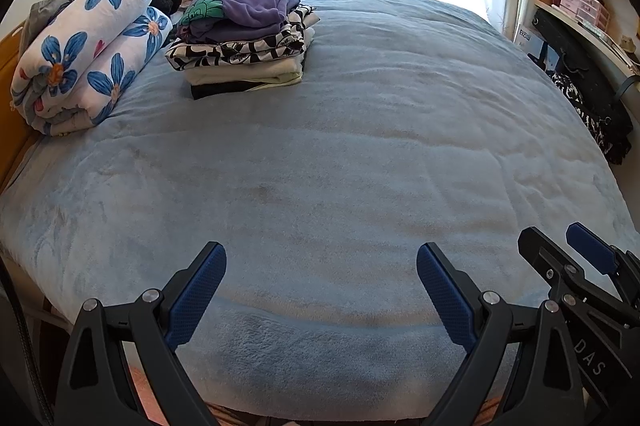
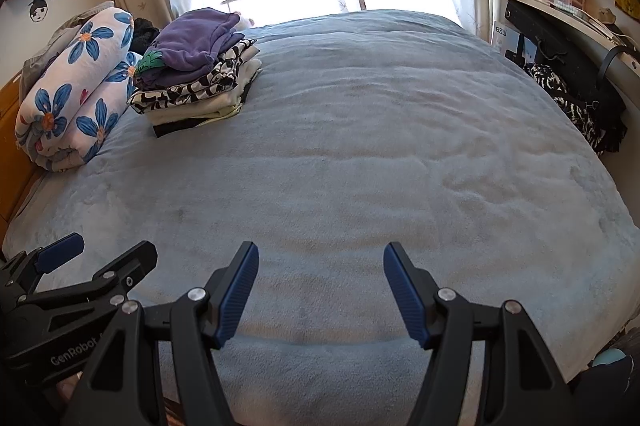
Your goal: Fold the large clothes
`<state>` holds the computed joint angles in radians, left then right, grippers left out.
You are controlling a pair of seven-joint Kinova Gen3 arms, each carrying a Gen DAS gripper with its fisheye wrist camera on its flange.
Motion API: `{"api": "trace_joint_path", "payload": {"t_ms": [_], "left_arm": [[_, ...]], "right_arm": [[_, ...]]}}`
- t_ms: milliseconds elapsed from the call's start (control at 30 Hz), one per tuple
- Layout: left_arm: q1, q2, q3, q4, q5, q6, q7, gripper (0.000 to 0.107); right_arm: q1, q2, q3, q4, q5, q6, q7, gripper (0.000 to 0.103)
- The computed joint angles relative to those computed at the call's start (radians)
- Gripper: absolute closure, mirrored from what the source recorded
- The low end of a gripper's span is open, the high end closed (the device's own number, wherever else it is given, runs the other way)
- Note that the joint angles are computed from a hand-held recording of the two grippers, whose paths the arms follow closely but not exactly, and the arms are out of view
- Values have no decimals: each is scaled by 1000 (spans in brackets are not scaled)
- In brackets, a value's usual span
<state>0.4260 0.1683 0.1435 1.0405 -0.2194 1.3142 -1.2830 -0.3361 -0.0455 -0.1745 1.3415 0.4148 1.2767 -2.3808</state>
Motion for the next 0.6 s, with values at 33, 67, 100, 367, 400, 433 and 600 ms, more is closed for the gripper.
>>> {"api": "trace_joint_path", "payload": {"t_ms": [33,67,100,367,400,433,600], "left_arm": [[-1,-1,0,1,2,0,-2,12],[-3,0,0,0,4,1,-4,12],[-4,0,-1,0,5,2,-6,12],[-10,0,-2,0,12,3,-13,12],[-11,-2,-2,3,12,2,-14,12],[-11,-2,-2,4,12,1,-14,12],[-17,0,-3,1,20,4,-21,12]], "right_arm": [[1,0,1,-1,-2,0,3,38],[1,0,2,-1,-3,0,6,38],[2,0,2,-1,-3,0,6,38],[0,1,0,-1,-2,1,3,38],[-1,2,-1,-1,-1,2,2,38],[-1,2,-1,-1,0,2,2,38],[-3,4,-1,-1,0,2,2,38]]}}
